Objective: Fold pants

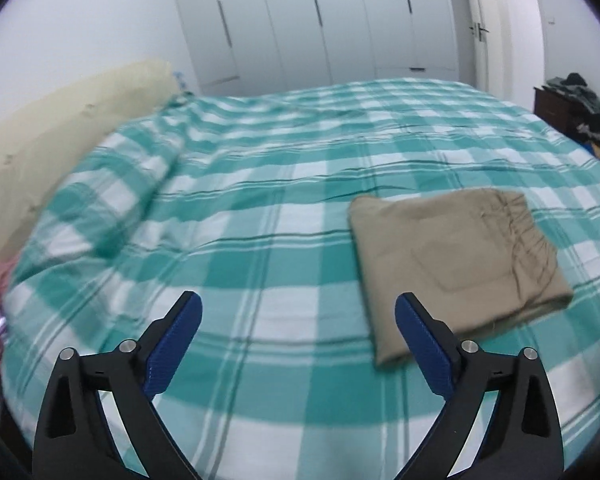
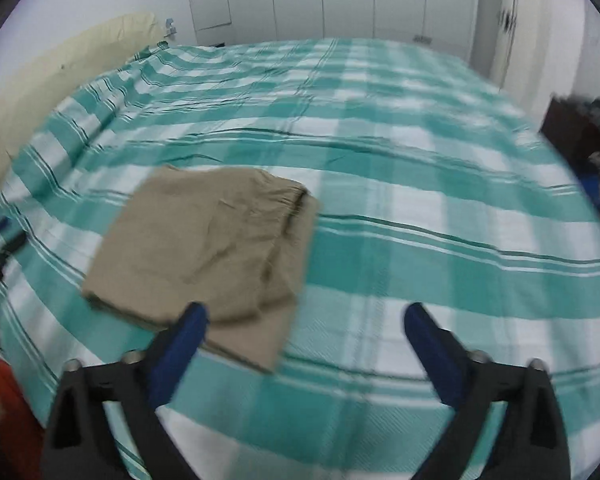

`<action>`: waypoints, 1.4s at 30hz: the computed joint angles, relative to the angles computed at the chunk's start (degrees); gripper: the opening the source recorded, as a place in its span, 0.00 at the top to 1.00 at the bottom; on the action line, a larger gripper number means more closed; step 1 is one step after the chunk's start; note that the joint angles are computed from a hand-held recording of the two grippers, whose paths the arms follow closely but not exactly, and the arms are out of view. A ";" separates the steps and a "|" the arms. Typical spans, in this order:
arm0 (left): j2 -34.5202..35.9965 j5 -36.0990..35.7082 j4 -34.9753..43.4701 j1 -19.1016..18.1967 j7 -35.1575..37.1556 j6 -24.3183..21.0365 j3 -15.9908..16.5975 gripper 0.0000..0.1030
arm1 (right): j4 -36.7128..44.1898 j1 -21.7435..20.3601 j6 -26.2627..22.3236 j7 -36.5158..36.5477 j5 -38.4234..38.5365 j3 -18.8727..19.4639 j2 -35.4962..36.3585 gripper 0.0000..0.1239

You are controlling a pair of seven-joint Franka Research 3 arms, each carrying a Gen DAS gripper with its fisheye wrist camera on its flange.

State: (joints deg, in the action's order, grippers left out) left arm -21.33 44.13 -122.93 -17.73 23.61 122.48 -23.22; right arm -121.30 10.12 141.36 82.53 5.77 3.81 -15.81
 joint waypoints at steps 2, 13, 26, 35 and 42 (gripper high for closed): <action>-0.32 0.16 1.46 -0.65 0.17 -5.42 -2.32 0.01 | -5.23 -0.49 2.04 0.78 -1.97 0.80 -5.65 0.18; -5.89 -0.76 4.13 -6.40 -3.08 -12.32 -5.39 0.01 | -17.33 -2.13 2.13 8.53 -4.78 10.12 -28.06 0.17; -8.81 -13.00 3.70 -10.88 3.99 -15.92 -6.03 0.01 | -16.10 3.97 -12.07 16.01 -2.64 12.30 -35.63 0.17; -7.88 -19.54 5.63 -10.82 3.49 -16.20 -4.81 0.01 | -14.54 5.17 -17.04 17.57 -2.72 12.47 -35.70 0.17; -7.50 -20.22 5.66 -10.94 3.03 -15.94 -4.52 0.01 | -14.69 5.28 -18.42 17.66 -3.44 12.98 -36.07 0.17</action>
State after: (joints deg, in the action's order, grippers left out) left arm -28.83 23.91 -117.27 -28.68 26.64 106.55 -27.73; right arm -135.98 15.40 122.94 100.19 2.34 16.79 -51.89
